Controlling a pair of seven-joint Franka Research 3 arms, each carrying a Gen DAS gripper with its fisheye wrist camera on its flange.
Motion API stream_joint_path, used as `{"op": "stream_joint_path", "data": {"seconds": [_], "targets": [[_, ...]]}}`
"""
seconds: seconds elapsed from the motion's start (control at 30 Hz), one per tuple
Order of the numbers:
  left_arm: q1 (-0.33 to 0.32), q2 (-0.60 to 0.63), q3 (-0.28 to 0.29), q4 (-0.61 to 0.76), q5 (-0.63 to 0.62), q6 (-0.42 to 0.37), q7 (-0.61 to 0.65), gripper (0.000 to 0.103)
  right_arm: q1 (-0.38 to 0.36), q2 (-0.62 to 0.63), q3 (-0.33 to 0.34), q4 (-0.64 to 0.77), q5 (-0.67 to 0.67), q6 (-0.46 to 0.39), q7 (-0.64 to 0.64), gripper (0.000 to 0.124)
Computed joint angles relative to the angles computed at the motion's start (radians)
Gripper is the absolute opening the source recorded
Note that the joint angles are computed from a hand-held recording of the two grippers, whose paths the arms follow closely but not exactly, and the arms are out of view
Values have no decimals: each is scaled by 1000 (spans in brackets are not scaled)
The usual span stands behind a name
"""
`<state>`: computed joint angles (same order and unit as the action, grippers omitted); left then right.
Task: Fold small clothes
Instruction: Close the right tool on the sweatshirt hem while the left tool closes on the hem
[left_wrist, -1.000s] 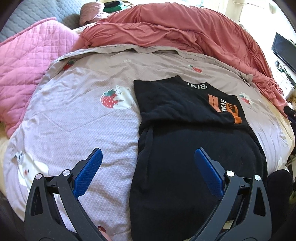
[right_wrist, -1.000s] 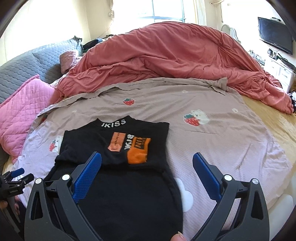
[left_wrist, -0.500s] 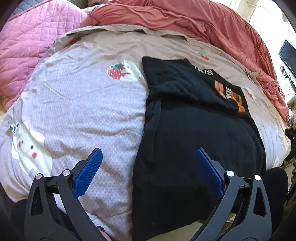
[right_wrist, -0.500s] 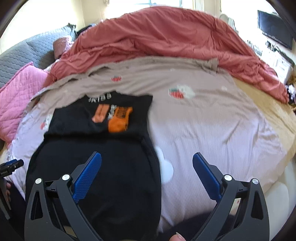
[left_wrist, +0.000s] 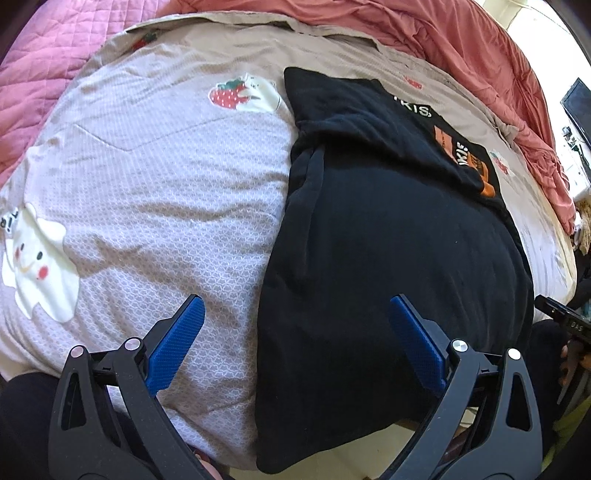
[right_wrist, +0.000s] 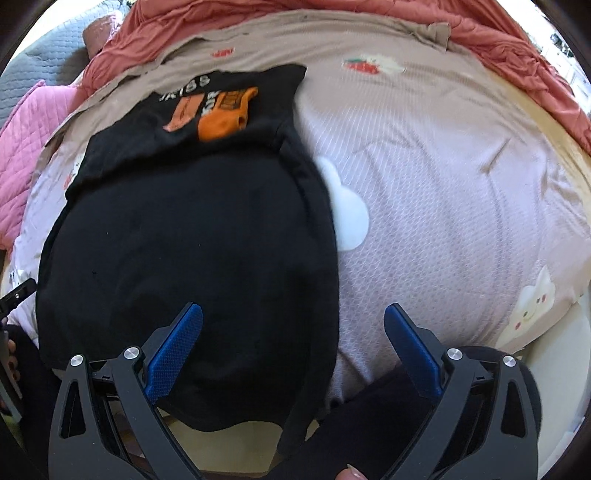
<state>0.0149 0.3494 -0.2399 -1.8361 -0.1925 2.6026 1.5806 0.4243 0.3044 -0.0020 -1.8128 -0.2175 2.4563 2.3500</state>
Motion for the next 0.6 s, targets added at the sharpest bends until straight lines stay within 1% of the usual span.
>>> {"op": "stream_joint_path", "data": {"seconds": [0.13,0.27,0.3,0.33,0.37,0.43,0.47,0.5,0.53,0.57,0.6], "targets": [[4,11,-1,9,-7,-17,-5,93,-13,17,6,3,47,5,-11,97],[6,19,0,16,-13,-26,-11,93,-23,27,6,-5,91,28,-15,96],[7,21,-1,18,-15,-30,-13,93,-27,26,9,-11,104,43,-23,90],[9,22,-2,19,-17,-32,-13,93,-31,24,12,-17,118,57,-36,73],[10,23,-3,19,-20,-33,-10,93,-36,19,19,-26,135,79,-57,65],[15,21,-9,16,-31,-31,2,92,-31,15,16,-29,135,92,-75,42],[17,20,-12,13,-36,-27,9,89,-28,10,15,-34,133,107,-81,36],[18,17,-14,10,-41,-23,17,82,-28,4,17,-42,137,129,-96,26],[22,15,-20,6,-50,-19,30,71,-29,-1,20,-49,142,150,-113,19],[22,13,-21,4,-55,-18,36,66,-29,-3,22,-52,147,165,-127,18],[24,13,-23,4,-61,-20,44,58,-32,-5,27,-56,159,177,-146,17]]}}
